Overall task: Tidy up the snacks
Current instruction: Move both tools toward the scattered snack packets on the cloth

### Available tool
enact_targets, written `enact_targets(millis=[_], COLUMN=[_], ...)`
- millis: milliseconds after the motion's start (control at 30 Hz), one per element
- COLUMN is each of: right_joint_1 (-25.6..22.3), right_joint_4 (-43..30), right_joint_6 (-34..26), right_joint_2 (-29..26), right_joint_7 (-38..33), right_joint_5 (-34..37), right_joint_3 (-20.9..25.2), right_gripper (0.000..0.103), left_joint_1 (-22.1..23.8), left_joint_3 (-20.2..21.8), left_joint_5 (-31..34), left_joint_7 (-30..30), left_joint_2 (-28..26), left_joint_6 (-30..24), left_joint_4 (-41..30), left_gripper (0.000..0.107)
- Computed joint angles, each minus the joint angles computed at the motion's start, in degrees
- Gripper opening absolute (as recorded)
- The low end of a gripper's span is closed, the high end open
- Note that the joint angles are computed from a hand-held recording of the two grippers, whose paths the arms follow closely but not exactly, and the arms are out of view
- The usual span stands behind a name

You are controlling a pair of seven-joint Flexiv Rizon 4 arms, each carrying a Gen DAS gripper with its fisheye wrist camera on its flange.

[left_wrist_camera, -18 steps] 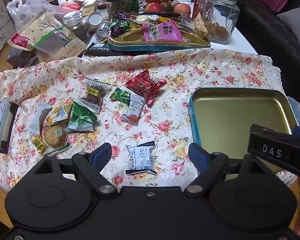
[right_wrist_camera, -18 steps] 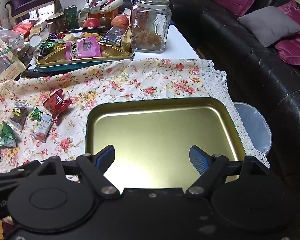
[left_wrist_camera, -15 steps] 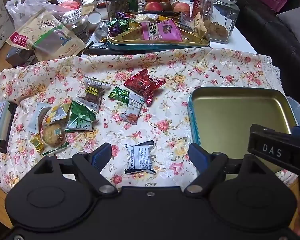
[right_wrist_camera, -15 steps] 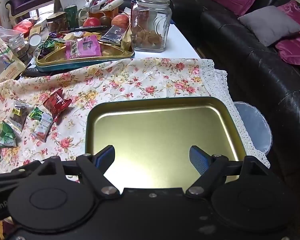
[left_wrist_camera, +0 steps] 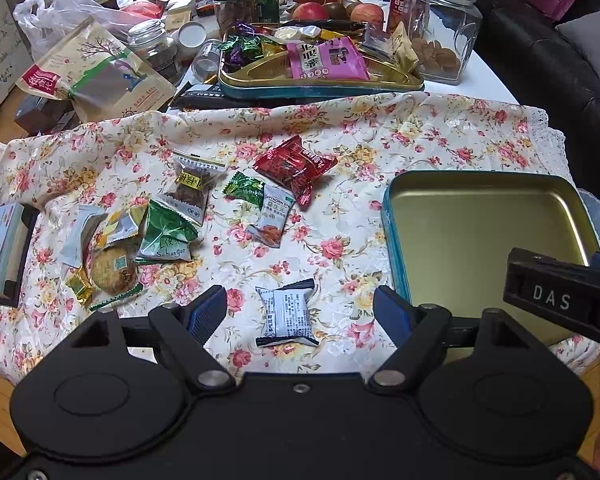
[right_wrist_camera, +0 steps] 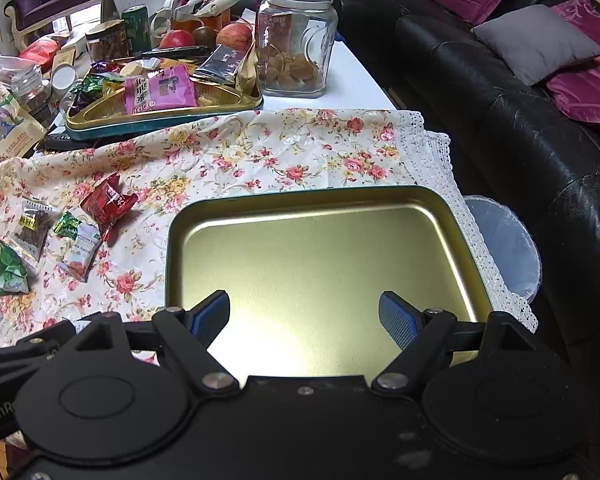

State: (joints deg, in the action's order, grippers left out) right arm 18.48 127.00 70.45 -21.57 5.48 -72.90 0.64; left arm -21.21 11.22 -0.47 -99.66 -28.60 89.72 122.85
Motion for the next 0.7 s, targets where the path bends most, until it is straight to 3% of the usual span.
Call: enact_targets(millis=[300,600,700], right_joint_1=[0.23,0.38,0.30], right_joint_4=[-0.09,0.06,0.03], right_joint_6=[-1.74,-2.44,-1.79], right_joint_2=[-0.05,0.19,0.16], right_joint_7=[-0.54,0.51,0.40], right_joint_5=[0.30,1.64,2.64], right_joint_3=[0.30,0.42,0.51], right_gripper=[0.085,0.085,0.085], left_joint_1=[0.06,-1.97,1.85], left_joint_3=[0.14,3.18,-0.46], left_joint_5=[0.29,1.76,0.70], left_joint_7=[-0.34,-2.63,-1.44], left_joint_2=[0.08,0.10,0.82], left_joint_6=[-0.11,-1.24,-0.98], left_joint_4=[0.02,-0.77,0.15], left_gripper=[0.080,0.080,0.080])
